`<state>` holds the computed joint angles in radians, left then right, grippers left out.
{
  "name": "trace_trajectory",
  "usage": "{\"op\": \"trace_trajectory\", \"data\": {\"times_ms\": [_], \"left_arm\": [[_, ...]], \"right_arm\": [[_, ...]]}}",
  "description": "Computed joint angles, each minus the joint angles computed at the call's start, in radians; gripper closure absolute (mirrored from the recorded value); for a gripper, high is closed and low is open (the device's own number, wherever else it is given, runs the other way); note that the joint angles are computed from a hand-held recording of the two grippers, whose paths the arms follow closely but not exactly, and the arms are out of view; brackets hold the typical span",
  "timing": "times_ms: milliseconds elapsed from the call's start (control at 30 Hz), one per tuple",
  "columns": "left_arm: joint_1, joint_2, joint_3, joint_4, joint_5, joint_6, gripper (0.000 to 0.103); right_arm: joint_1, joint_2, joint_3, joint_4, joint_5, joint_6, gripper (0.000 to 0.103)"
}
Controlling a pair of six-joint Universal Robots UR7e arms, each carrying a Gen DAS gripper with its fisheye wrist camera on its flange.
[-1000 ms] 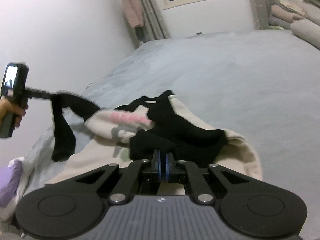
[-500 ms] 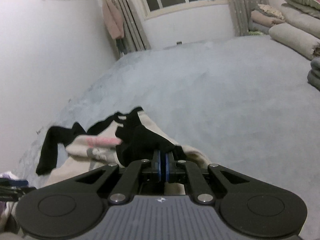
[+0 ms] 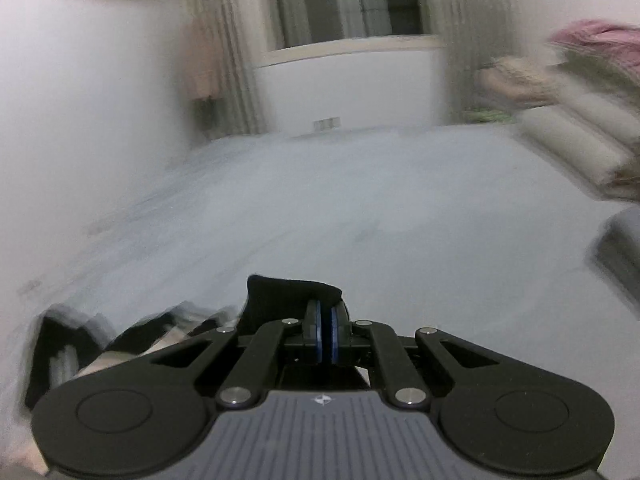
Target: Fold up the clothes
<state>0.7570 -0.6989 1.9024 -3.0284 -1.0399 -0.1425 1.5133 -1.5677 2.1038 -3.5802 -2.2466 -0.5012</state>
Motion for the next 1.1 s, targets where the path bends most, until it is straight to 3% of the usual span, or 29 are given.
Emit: {"op": "trace_trajectory", "data": {"times_ms": [33,100,133,167,200,233,300,367,500,533,633,667,733,800,867,900,967,1033,1100], "left_arm": [[0.005,-0.002,0.003,0.0,-0.008,0.001,0.097],[0.017,-0.008,0.008,0.0,-0.026,0.002,0.097],[0.023,-0.01,0.01,-0.004,-0.031,0.005,0.097],[0.028,-0.013,0.013,-0.009,-0.037,0.008,0.097],[0.032,-0.012,0.012,-0.014,-0.041,0.013,0.097],[0.035,-0.01,0.011,-0.015,-0.045,0.016,0.097],[0.039,-0.002,0.006,-0.01,-0.046,0.015,0.097],[0.042,0.003,0.008,-0.013,-0.05,0.016,0.097],[0.044,0.004,0.014,-0.035,-0.061,0.028,0.097],[0.046,0.004,0.014,-0.04,-0.068,0.029,0.097],[0.049,0.012,0.007,-0.047,-0.078,0.021,0.097],[0.05,0.015,0.005,-0.049,-0.081,0.019,0.097],[0.051,0.02,0.0,-0.054,-0.087,0.014,0.097],[0.06,0.017,0.0,-0.051,-0.111,0.0,0.097],[0.068,0.012,0.0,-0.049,-0.136,-0.014,0.097],[0.073,0.007,0.001,-0.047,-0.148,-0.023,0.097],[0.079,-0.011,0.007,-0.038,-0.171,-0.047,0.098],[0.074,-0.041,0.024,-0.02,-0.186,-0.066,0.098],[0.051,-0.077,0.051,0.003,-0.169,-0.064,0.098]], "right_arm": [[0.001,0.062,-0.064,-0.04,-0.105,-0.048,0.094],[-0.011,0.152,-0.171,0.004,-0.297,-0.11,0.087],[-0.008,0.148,-0.162,0.089,-0.343,-0.094,0.079],[-0.019,0.133,-0.144,0.185,-0.347,-0.068,0.078],[-0.014,0.093,-0.098,0.239,-0.309,-0.012,0.074],[-0.018,0.04,-0.033,0.269,-0.234,0.031,0.063],[-0.027,-0.072,0.088,0.368,-0.079,0.123,0.053],[-0.034,-0.185,0.207,0.47,0.039,0.174,0.052],[-0.022,-0.357,0.419,0.464,0.081,0.169,0.052],[-0.052,-0.442,0.463,0.5,0.139,0.164,0.052],[-0.231,-0.688,0.55,0.65,0.41,0.043,0.051],[-0.298,-0.73,0.574,0.658,0.482,-0.018,0.051],[-0.389,-0.698,0.615,0.549,0.579,-0.102,0.052],[-0.391,-0.579,0.64,0.344,0.589,-0.144,0.053],[-0.338,-0.49,0.633,0.226,0.556,-0.177,0.068],[-0.334,-0.481,0.627,0.23,0.588,-0.173,0.095],[-0.28,-0.442,0.612,0.223,0.572,-0.136,0.098],[-0.201,-0.461,0.596,0.282,0.495,-0.103,0.099],[-0.151,-0.55,0.575,0.43,0.473,-0.049,0.099]]}}
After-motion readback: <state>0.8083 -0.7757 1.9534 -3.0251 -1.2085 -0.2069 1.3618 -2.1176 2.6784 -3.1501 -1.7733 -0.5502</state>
